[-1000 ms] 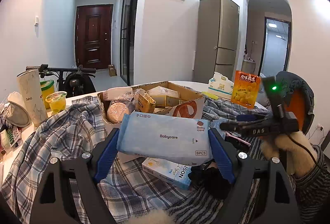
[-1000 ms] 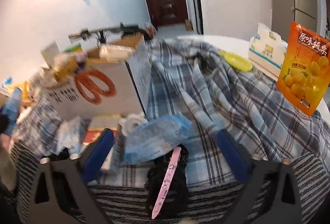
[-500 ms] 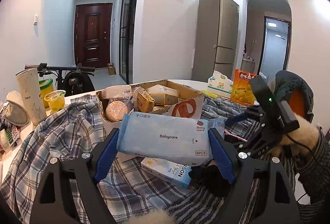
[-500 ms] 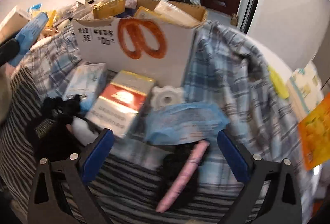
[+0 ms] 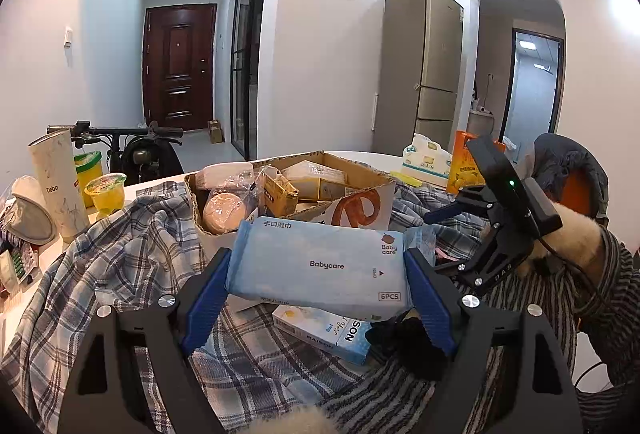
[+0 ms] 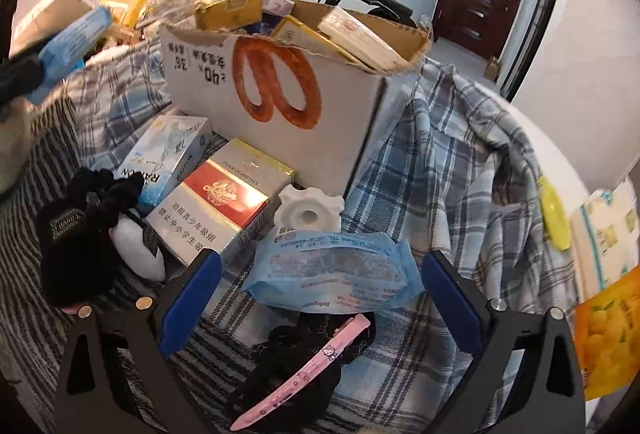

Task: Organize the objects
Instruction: 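Grasp the blue plastic bag with the right tool while the left tool holds the wipes pack, then carry the blue bag into the cardboard box and open the right tool while the left holds the wipes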

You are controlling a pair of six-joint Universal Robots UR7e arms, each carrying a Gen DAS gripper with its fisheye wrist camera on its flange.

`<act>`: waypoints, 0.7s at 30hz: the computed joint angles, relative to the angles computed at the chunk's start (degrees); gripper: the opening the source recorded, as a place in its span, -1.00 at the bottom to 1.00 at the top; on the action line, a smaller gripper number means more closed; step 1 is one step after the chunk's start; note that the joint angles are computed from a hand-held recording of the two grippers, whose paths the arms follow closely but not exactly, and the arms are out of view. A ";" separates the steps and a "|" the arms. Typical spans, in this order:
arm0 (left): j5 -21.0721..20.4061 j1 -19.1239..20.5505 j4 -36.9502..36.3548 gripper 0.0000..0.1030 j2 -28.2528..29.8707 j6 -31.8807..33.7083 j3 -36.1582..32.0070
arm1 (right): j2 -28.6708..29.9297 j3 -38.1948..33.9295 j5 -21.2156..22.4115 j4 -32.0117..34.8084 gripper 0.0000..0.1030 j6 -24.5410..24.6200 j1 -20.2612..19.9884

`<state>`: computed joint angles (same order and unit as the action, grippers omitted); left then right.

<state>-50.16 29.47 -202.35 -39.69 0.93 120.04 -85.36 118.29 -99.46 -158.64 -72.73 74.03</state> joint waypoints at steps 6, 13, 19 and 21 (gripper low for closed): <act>0.02 -0.11 0.13 0.65 -0.03 -0.03 0.08 | 1.20 -1.76 -1.76 2.79 0.78 3.88 -0.16; -0.33 -0.10 0.11 0.65 0.01 0.30 -0.02 | 1.42 -0.22 -2.18 -2.16 0.53 3.25 -0.01; -0.14 -0.33 -1.03 0.65 0.15 0.28 0.19 | -1.86 0.08 6.35 -0.91 0.48 4.70 -2.92; -0.07 -0.46 -2.07 0.65 0.20 0.53 0.40 | -2.91 0.11 9.74 -0.49 0.48 5.98 -4.05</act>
<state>-50.23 29.02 -204.42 -39.49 1.46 120.43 -88.27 118.41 -89.72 -159.13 -66.76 69.98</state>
